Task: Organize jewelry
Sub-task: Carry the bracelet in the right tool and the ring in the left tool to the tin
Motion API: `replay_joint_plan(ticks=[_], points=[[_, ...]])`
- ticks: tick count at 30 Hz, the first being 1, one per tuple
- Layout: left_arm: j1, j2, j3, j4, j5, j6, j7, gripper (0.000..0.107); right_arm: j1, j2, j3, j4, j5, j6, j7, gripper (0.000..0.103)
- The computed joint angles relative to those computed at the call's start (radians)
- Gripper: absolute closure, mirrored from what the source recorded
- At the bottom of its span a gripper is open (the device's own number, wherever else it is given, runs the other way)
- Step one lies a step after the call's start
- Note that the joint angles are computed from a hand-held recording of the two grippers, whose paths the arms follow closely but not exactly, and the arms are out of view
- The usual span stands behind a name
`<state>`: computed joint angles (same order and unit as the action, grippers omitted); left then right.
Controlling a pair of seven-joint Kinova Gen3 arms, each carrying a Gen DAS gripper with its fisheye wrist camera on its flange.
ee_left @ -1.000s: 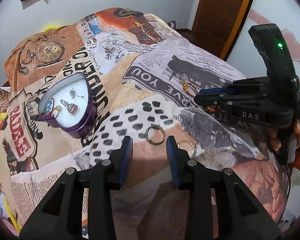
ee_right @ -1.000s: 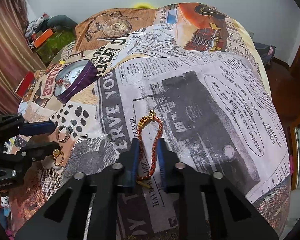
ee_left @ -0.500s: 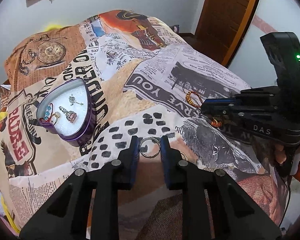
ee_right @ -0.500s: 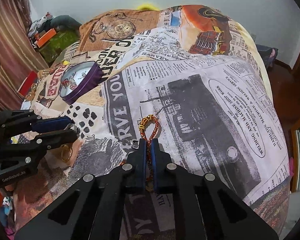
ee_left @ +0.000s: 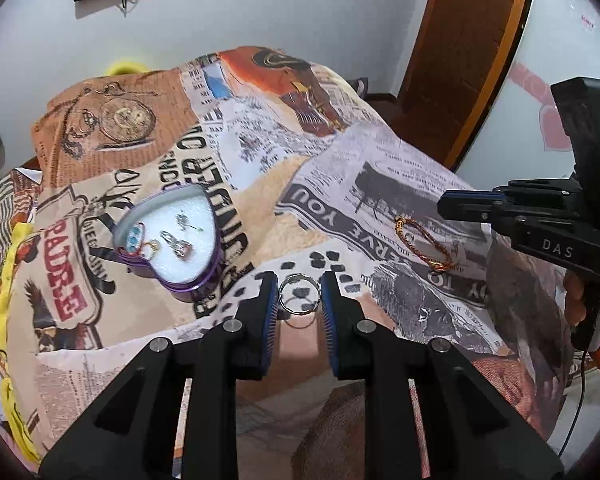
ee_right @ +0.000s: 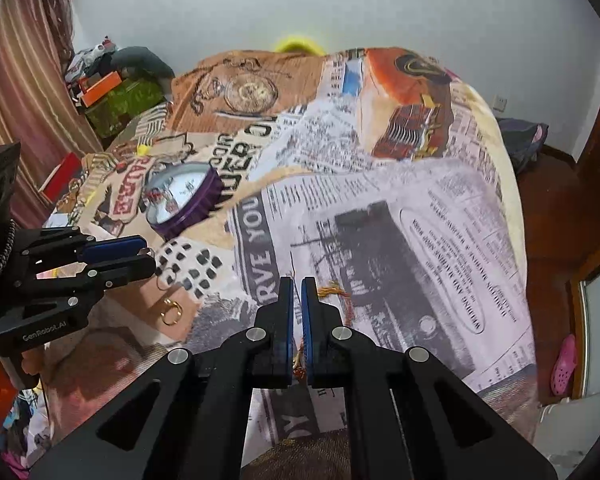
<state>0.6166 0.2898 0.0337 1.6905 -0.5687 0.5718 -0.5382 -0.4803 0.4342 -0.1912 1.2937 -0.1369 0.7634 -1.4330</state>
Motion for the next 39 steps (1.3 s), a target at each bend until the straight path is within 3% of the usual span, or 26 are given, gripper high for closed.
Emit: replay_joint_plan(ticks=[7, 8, 10, 12, 23, 27, 32, 39], points=[[-0.003, -0.034, 0.001, 0.034, -0.033, 0.013, 0.04, 0.087, -0.012, -0.001, 0.017, -0.018, 0.017, -0.004, -0.025, 0.096], [-0.006, -0.037, 0.004, 0.038, -0.035, 0.015, 0.042, 0.087, -0.024, 0.006, 0.033, -0.033, 0.034, 0.011, -0.05, 0.093], [-0.012, -0.04, 0.008, 0.048, -0.039, 0.013, 0.049, 0.087, -0.029, 0.029, 0.047, -0.068, 0.049, 0.05, -0.088, 0.067], [-0.022, -0.04, 0.011, 0.057, -0.036, 0.006, 0.054, 0.087, -0.04, 0.041, 0.063, -0.074, 0.076, 0.052, -0.123, 0.064], [-0.042, -0.025, 0.008, 0.062, -0.003, -0.011, 0.037, 0.087, -0.027, 0.161, 0.049, -0.177, 0.09, 0.157, -0.116, 0.064], [-0.048, -0.022, 0.004, 0.066, 0.006, -0.02, 0.033, 0.087, 0.025, 0.193, 0.005, -0.23, 0.009, 0.207, -0.067, 0.091], [-0.047, -0.021, -0.001, 0.066, 0.012, -0.021, 0.031, 0.087, 0.009, 0.192, 0.021, -0.231, -0.006, 0.204, -0.058, 0.098], [-0.034, -0.05, -0.012, 0.085, -0.03, -0.013, 0.082, 0.087, 0.004, 0.173, 0.011, -0.24, -0.028, 0.199, -0.034, 0.098]])
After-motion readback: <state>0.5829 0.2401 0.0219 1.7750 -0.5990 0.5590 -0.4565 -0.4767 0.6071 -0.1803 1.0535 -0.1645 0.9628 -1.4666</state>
